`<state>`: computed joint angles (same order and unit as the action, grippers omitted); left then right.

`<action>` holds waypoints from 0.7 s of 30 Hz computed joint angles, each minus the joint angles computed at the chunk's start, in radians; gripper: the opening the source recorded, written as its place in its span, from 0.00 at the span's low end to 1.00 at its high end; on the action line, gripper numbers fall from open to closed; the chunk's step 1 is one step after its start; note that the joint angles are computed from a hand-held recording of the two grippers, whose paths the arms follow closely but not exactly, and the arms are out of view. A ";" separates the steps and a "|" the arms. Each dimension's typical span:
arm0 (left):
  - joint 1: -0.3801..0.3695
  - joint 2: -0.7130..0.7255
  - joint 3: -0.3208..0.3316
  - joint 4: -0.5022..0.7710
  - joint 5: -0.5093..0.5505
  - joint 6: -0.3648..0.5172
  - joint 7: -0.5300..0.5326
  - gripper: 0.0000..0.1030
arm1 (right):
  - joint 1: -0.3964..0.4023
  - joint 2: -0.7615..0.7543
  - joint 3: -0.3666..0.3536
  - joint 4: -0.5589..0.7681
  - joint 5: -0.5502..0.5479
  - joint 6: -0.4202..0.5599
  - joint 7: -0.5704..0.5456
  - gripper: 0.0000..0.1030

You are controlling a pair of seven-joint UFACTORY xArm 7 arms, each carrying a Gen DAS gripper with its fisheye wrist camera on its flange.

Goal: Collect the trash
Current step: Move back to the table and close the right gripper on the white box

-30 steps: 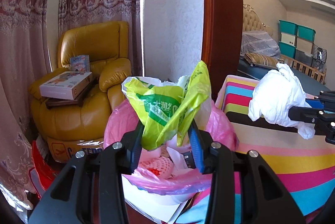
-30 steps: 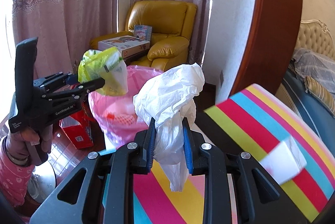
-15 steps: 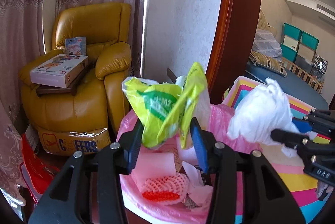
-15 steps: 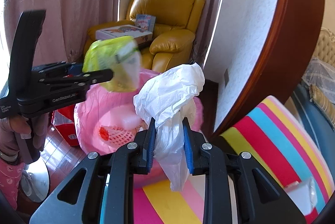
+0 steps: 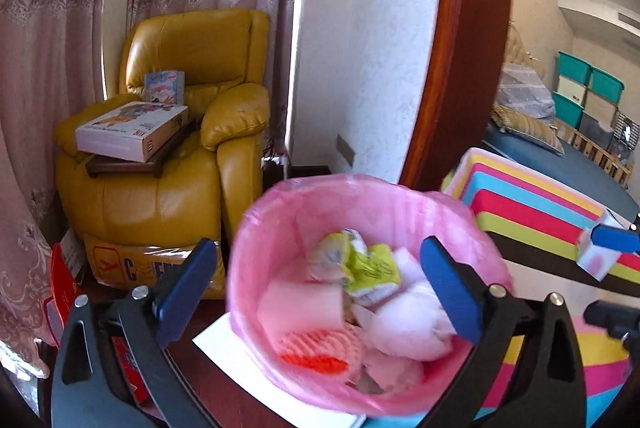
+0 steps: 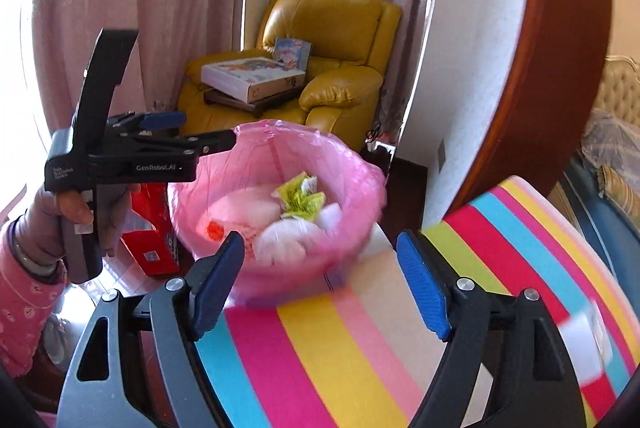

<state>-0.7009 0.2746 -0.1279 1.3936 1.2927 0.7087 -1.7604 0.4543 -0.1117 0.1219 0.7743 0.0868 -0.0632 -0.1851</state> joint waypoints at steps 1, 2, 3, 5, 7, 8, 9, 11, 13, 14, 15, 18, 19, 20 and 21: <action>-0.011 0.008 -0.007 0.011 0.003 0.007 0.004 0.95 | 0.078 -0.042 -0.076 -0.047 0.061 -0.012 -0.051 0.73; -0.024 0.017 -0.012 0.022 0.010 0.010 0.001 0.95 | 0.114 -0.067 -0.118 -0.072 0.083 -0.015 -0.071 0.73; -0.036 0.028 -0.015 0.036 0.018 0.008 -0.001 0.95 | 0.121 -0.103 -0.137 -0.114 0.091 -0.020 -0.076 0.73; -0.067 0.074 -0.022 0.095 0.019 -0.002 0.029 0.95 | 0.123 -0.180 -0.173 -0.197 0.096 -0.025 -0.068 0.73; -0.109 0.134 -0.016 0.172 0.015 -0.003 0.062 0.95 | 0.102 -0.244 -0.195 -0.270 0.087 -0.037 -0.050 0.73; -0.130 0.173 -0.014 0.222 0.007 -0.009 0.082 0.95 | 0.087 -0.269 -0.202 -0.300 0.078 -0.041 -0.040 0.74; -0.145 0.208 -0.011 0.266 -0.005 -0.022 0.104 0.95 | 0.055 -0.299 -0.200 -0.335 0.070 -0.044 -0.026 0.74; -0.179 0.299 -0.009 0.382 -0.038 -0.037 0.158 0.95 | 0.000 -0.342 -0.205 -0.388 0.052 -0.051 0.000 0.74; -0.215 0.393 -0.002 0.505 -0.079 -0.017 0.217 0.95 | -0.033 -0.375 -0.234 -0.426 0.038 -0.054 0.019 0.74; -0.230 0.447 -0.005 0.579 -0.112 -0.003 0.265 0.95 | -0.055 -0.388 -0.244 -0.442 0.033 -0.057 0.029 0.74; -0.244 0.491 -0.004 0.640 -0.139 0.010 0.303 0.95 | -0.067 -0.396 -0.262 -0.451 0.027 -0.061 0.034 0.74; -0.290 0.605 0.021 0.806 -0.194 0.054 0.372 0.95 | -0.082 -0.396 -0.310 -0.458 0.006 -0.082 0.039 0.74; -0.298 0.639 0.028 0.854 -0.217 0.069 0.401 0.95 | -0.084 -0.383 -0.326 -0.452 -0.001 -0.091 0.040 0.74; -0.307 0.677 0.031 0.911 -0.245 0.093 0.439 0.95 | -0.077 -0.364 -0.350 -0.443 -0.009 -0.103 0.039 0.74; -0.311 0.713 0.026 0.971 -0.284 0.124 0.493 0.95 | -0.076 -0.347 -0.361 -0.432 -0.015 -0.110 0.044 0.74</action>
